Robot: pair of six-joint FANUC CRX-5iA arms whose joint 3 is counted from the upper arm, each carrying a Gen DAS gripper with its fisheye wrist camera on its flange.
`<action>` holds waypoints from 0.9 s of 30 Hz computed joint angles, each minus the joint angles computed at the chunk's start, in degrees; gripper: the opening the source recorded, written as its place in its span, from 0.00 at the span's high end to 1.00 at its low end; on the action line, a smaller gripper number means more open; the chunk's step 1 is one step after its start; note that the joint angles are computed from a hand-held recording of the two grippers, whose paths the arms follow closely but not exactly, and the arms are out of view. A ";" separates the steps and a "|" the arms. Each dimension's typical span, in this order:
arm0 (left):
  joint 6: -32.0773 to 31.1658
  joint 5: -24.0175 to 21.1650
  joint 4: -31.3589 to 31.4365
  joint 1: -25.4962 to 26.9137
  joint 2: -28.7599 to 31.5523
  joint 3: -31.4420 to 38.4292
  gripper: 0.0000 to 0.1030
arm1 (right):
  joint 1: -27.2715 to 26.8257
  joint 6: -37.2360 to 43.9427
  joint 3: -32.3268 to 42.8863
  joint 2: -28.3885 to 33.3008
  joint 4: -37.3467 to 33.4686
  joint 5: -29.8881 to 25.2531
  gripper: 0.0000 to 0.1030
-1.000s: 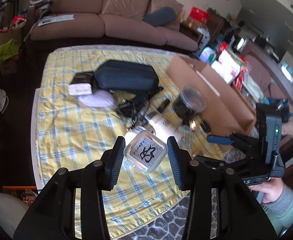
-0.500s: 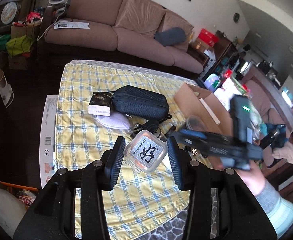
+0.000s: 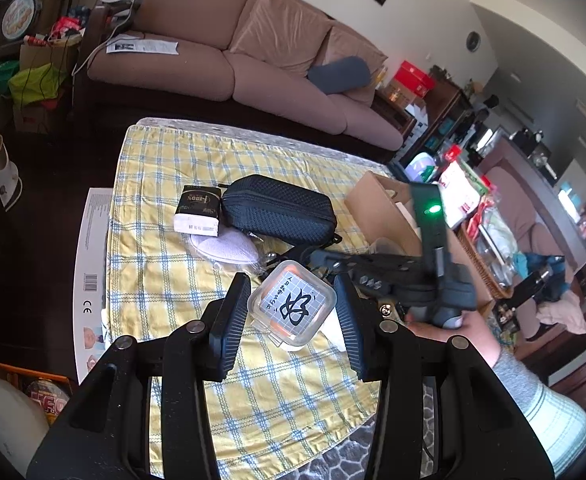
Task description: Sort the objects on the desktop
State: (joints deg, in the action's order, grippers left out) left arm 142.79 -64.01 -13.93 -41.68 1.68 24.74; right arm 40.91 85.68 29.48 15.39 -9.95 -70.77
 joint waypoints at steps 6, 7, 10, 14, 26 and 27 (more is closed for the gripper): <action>0.16 0.16 -0.52 -0.77 0.80 1.30 0.61 | -1.33 0.51 -1.20 -3.80 -1.59 2.47 0.94; 0.16 0.17 -0.64 -0.97 1.04 1.68 0.61 | -1.62 0.57 -1.29 -4.48 -2.01 2.73 0.94; 0.16 -0.01 -0.77 -1.26 1.87 2.72 0.61 | -2.32 0.89 -0.84 -6.27 -2.48 2.90 0.94; 0.14 -0.48 -0.90 -1.86 3.05 4.11 0.61 | -4.74 0.39 4.91 -4.10 -6.98 -4.03 0.89; -0.60 0.68 0.79 -0.85 3.44 3.97 0.61 | -7.48 -8.94 5.00 2.57 -16.46 -3.83 0.55; -0.73 0.78 0.99 -0.69 3.31 3.74 0.61 | -7.13 -8.58 5.50 3.10 -16.11 -4.28 0.67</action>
